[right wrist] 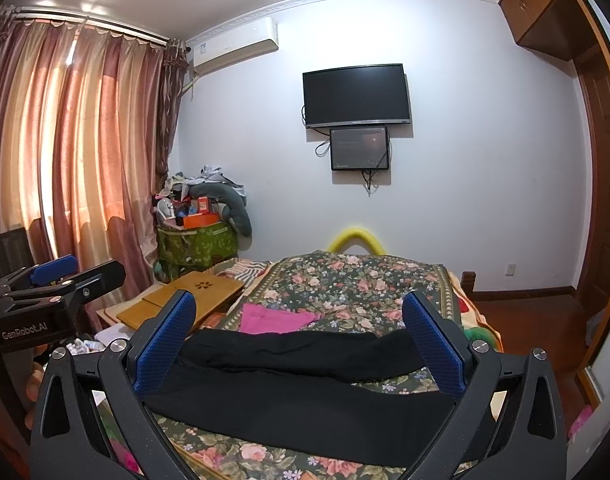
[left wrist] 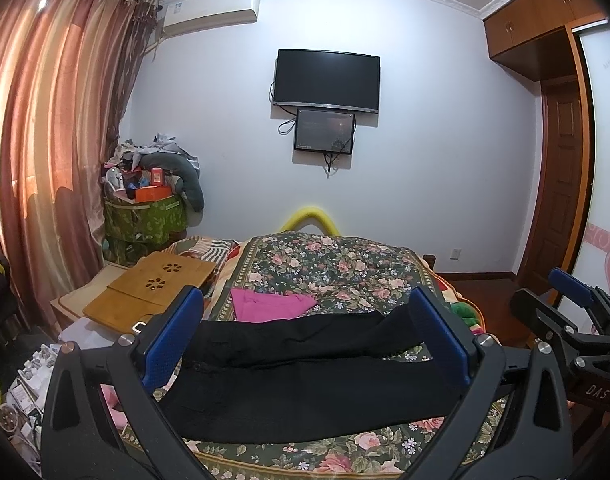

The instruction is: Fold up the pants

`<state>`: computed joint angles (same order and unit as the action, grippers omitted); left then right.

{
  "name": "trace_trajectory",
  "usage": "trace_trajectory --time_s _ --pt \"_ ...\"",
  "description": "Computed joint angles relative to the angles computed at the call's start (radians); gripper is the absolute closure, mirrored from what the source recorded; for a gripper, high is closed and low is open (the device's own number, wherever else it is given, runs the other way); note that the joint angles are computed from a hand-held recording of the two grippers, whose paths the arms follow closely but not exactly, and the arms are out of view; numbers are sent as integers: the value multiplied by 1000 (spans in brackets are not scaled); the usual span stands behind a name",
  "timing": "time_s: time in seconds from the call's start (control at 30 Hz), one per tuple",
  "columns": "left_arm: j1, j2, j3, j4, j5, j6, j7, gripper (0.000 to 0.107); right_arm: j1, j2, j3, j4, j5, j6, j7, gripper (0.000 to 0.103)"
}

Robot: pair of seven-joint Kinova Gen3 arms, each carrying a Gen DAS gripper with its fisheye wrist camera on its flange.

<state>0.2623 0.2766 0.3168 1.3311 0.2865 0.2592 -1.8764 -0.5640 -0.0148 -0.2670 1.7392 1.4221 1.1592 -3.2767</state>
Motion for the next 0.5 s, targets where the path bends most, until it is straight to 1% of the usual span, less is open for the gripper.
trace_trajectory --time_s 0.27,0.5 --pt "15 1 -10 2 -10 -7 11 4 2 0 0 1 -1 0 2 1" --pt "10 1 -3 5 -12 -14 12 4 2 -2 0 4 -2 0 2 1"
